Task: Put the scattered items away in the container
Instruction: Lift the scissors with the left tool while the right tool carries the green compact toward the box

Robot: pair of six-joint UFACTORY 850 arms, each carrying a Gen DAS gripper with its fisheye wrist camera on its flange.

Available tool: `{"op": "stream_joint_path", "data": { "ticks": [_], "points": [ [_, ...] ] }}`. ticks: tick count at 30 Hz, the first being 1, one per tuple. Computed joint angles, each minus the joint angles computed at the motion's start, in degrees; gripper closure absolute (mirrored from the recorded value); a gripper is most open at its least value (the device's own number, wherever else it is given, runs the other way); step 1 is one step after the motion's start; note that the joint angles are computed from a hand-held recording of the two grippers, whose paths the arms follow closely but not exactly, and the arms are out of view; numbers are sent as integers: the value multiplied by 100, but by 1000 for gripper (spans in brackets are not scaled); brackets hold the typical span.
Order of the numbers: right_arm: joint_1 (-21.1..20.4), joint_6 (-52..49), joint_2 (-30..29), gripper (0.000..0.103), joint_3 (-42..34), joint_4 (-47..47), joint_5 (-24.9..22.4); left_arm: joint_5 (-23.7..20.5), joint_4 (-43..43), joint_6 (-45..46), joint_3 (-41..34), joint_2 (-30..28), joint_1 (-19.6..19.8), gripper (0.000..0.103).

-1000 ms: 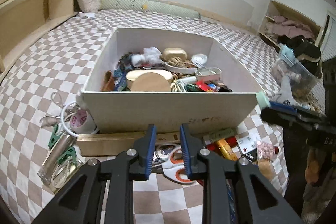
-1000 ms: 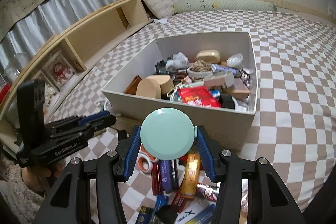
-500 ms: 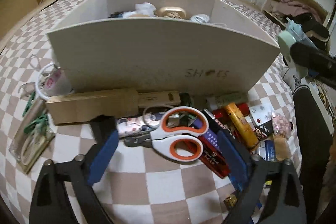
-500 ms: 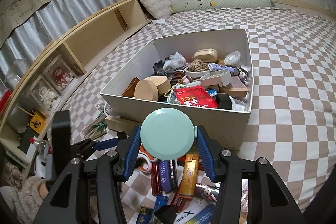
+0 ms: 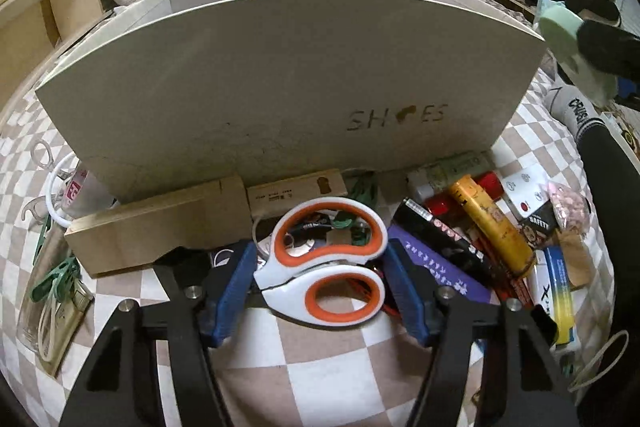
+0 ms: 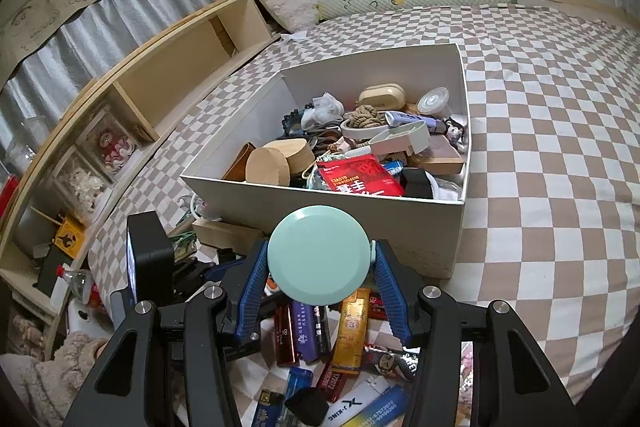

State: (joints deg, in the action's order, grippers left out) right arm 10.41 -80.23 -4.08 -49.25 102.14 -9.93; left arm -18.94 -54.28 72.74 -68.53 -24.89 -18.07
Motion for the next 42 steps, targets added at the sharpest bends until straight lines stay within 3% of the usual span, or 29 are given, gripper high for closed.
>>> {"op": "stream_joint_path", "data": {
  "ticks": [14, 16, 20, 42],
  "points": [
    [10, -47, 27, 50, 27, 12, 10, -491, -179, -98, 57, 229, 238, 39],
    [12, -101, 31, 50, 27, 65, 11, -567, -395, 56, 84, 324, 285, 48],
    [19, -174, 10, 50, 2, 133, 13, -800, -490, 32, -1, 394, 385, 48],
    [-24, -303, -64, 50, -479, 65, 207, -1000, -1531, 668, -482, 588, 515, 48]
  ]
}}
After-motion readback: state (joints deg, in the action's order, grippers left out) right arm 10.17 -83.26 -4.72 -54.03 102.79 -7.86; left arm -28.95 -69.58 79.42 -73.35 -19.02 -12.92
